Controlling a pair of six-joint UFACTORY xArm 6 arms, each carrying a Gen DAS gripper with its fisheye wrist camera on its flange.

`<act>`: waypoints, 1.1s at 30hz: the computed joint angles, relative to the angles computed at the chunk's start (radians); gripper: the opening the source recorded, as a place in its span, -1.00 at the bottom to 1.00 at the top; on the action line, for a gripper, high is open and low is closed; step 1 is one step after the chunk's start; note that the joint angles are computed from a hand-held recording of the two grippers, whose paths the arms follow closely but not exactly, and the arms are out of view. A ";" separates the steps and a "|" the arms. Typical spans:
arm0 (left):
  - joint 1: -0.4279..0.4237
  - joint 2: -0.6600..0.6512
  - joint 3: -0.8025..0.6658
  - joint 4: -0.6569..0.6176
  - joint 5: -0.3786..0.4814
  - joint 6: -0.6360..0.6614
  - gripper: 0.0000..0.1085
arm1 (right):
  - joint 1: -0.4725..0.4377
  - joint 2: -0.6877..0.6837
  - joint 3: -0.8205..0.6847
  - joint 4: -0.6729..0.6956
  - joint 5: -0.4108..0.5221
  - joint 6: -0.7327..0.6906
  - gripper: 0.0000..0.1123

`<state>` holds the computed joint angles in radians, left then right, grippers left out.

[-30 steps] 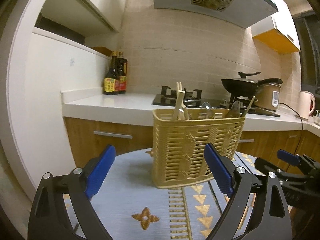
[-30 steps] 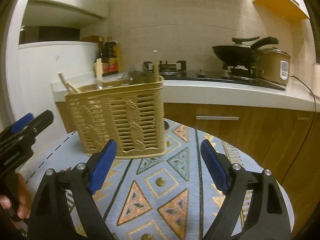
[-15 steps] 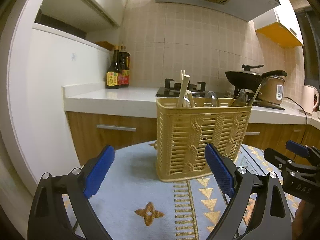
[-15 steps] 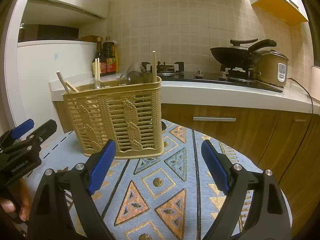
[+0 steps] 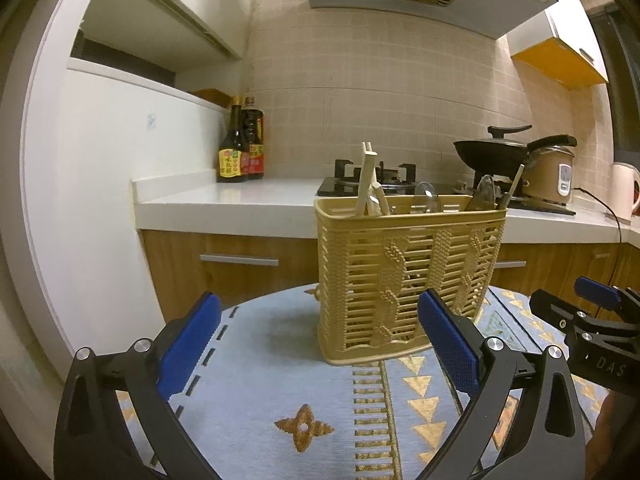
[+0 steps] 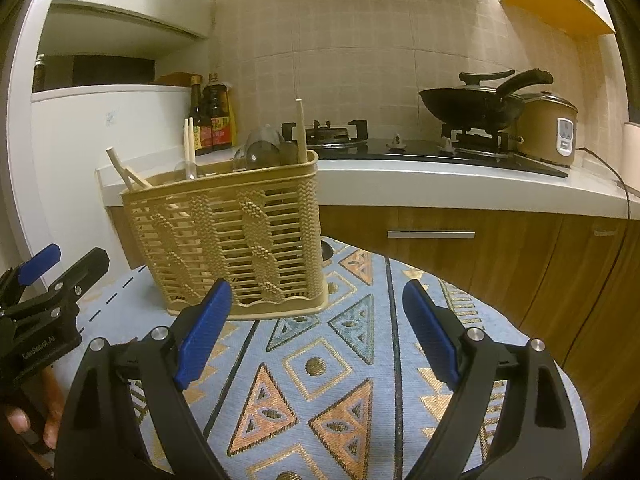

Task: Organize utensils

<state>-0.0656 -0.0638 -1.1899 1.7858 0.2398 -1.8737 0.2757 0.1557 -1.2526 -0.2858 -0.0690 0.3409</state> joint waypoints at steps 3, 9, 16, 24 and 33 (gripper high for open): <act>-0.004 0.002 -0.002 -0.007 0.004 0.015 0.76 | 0.004 0.002 -0.002 0.005 0.004 -0.008 0.49; -0.011 -0.004 0.006 -0.002 0.018 0.003 0.76 | 0.014 0.002 0.001 0.108 0.004 -0.087 0.56; -0.004 0.002 -0.002 -0.015 0.005 0.022 0.76 | 0.015 0.007 -0.007 0.122 0.012 -0.101 0.62; -0.006 0.000 0.001 -0.014 0.008 0.021 0.76 | 0.013 0.008 -0.009 0.114 0.014 -0.092 0.62; -0.006 0.000 0.002 -0.017 0.009 0.025 0.76 | 0.017 0.010 -0.010 0.147 0.015 -0.123 0.66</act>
